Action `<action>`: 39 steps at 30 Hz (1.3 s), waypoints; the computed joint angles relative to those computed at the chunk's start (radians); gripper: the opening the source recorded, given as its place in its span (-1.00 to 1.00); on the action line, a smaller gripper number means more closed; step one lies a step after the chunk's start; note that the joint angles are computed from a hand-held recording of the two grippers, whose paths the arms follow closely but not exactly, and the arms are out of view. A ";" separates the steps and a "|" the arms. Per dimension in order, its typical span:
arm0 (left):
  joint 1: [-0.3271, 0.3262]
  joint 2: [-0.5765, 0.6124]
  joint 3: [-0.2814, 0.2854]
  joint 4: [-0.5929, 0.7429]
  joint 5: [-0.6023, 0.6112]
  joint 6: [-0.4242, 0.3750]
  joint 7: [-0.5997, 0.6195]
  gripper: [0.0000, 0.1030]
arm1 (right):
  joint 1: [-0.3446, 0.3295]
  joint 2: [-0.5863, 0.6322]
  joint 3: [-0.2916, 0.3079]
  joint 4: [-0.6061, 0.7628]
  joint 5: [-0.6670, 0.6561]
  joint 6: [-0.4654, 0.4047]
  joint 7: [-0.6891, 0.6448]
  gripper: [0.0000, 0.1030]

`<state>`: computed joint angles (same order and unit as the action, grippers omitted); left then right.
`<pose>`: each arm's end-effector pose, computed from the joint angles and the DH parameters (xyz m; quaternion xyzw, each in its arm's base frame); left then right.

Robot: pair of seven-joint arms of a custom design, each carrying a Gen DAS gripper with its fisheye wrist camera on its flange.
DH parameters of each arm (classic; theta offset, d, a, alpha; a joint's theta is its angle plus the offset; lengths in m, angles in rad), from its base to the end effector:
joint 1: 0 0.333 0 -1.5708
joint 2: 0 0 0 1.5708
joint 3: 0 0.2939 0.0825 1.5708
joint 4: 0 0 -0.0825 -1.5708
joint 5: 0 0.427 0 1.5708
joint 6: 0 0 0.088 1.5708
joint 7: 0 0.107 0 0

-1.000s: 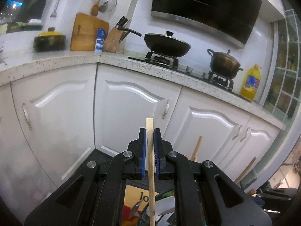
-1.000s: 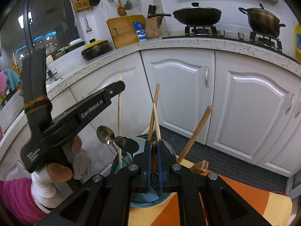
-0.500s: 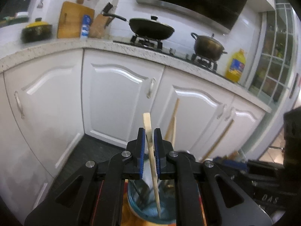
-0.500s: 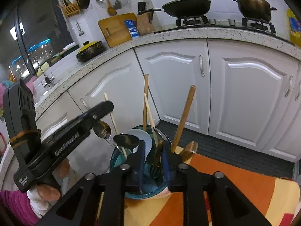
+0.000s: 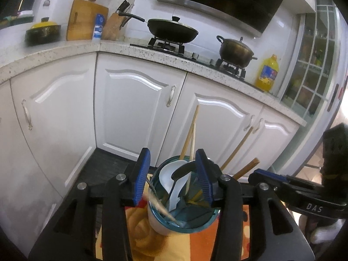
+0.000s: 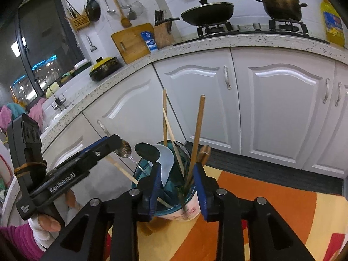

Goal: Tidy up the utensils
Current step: 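Withdraw both open tools from the floral cup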

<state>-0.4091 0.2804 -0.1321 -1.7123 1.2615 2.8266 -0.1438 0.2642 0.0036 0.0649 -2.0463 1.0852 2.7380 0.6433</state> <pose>0.5861 -0.3990 0.4575 -0.6466 0.5691 -0.4437 0.2473 0.6044 0.1700 0.4578 -0.7370 0.5001 -0.0912 0.4454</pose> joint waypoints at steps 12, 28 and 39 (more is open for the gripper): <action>0.005 -0.089 -0.044 -0.071 0.005 -0.085 0.051 -0.10 | 0.024 -0.107 -0.017 -0.107 0.079 0.036 -0.069 -0.34; -0.024 -0.122 -0.102 -0.109 -0.059 -0.249 0.134 -0.10 | 0.102 -0.202 -0.024 -0.215 0.152 0.200 -0.150 -0.19; -0.035 -0.138 -0.112 -0.121 -0.068 -0.295 0.133 -0.10 | 0.149 -0.214 -0.021 -0.242 0.138 0.284 -0.141 0.08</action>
